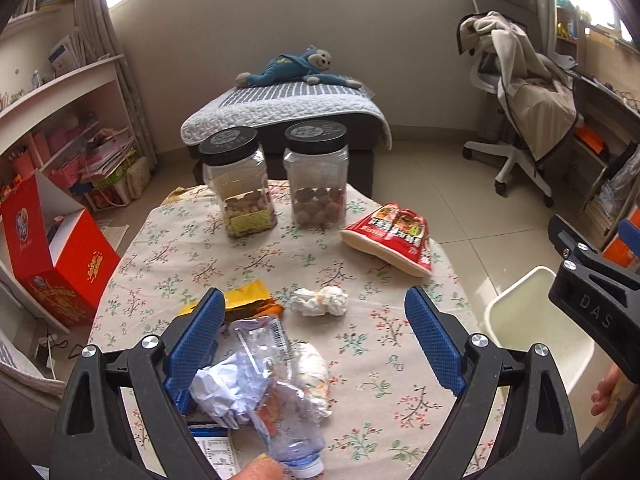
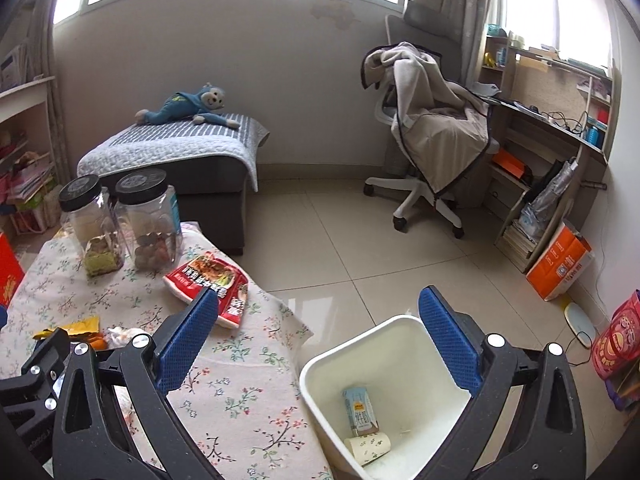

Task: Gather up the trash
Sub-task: 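Move the left tool to the blue box while the right tool approaches the crumpled bag, then close the left tool on the blue box while the right tool grasps the light-blue crumpled bag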

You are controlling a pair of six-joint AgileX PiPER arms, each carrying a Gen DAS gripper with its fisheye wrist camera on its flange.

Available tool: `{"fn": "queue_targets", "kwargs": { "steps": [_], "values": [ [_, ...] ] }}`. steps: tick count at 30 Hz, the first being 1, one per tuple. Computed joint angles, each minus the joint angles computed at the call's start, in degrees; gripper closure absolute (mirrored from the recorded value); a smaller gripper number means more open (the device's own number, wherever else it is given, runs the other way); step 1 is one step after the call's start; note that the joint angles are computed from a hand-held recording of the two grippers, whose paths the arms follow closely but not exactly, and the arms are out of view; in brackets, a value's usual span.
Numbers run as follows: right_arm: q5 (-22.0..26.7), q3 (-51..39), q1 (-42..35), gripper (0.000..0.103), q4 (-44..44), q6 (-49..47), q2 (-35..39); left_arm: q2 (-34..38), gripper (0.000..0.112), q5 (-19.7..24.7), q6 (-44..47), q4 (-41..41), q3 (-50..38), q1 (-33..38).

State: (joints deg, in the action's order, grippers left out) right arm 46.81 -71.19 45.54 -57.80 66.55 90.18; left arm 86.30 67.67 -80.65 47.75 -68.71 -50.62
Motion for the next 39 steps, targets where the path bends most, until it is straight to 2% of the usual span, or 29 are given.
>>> {"fn": "queue_targets", "kwargs": {
  "steps": [6,11,14,17,21,25,27,29,35,39],
  "values": [
    [0.42,-5.06,4.39,0.007,2.92,-4.71,5.05,-5.85,0.023,-3.15,8.91,-7.59,8.08,11.32],
    [-1.68,-10.05,5.27,0.007,12.12,-14.67,9.09,-7.36,0.023,-10.67,25.99,-23.08,13.36,30.07],
    [-2.36,-12.64,5.32,0.007,20.92,-24.74,11.22,-5.12,0.024,-14.06,37.12,-33.96,15.79,41.38],
    [-2.52,-15.0,5.87,0.007,26.36,-30.93,13.53,-1.69,0.024,-15.33,44.31,-39.98,16.1,47.28],
    [-4.35,-17.73,3.49,0.007,41.11,-41.94,14.99,2.27,0.024,-16.63,49.82,-43.65,15.88,50.56],
    [-5.01,-20.13,1.27,0.007,57.79,-58.21,16.37,5.15,0.025,-17.28,54.26,-46.84,16.16,51.66],
    [-5.2,-20.5,2.44,0.007,60.0,-63.65,16.74,4.8,0.041,-17.7,55.31,-47.09,16.94,51.81],
    [-5.21,-20.52,3.73,0.007,62.19,-69.47,16.82,3.47,0.05,-17.91,57.19,-48.16,17.95,52.66],
    [-2.5,-22.46,9.3,0.008,64.11,-78.4,19.66,-5.66,0.052,-17.0,59.64,-48.74,21.74,55.58],
    [-0.38,-25.92,13.14,0.015,62.87,-79.76,23.4,-12.67,0.052,-14.9,61.58,-49.47,23.08,58.41]
  ]
}}
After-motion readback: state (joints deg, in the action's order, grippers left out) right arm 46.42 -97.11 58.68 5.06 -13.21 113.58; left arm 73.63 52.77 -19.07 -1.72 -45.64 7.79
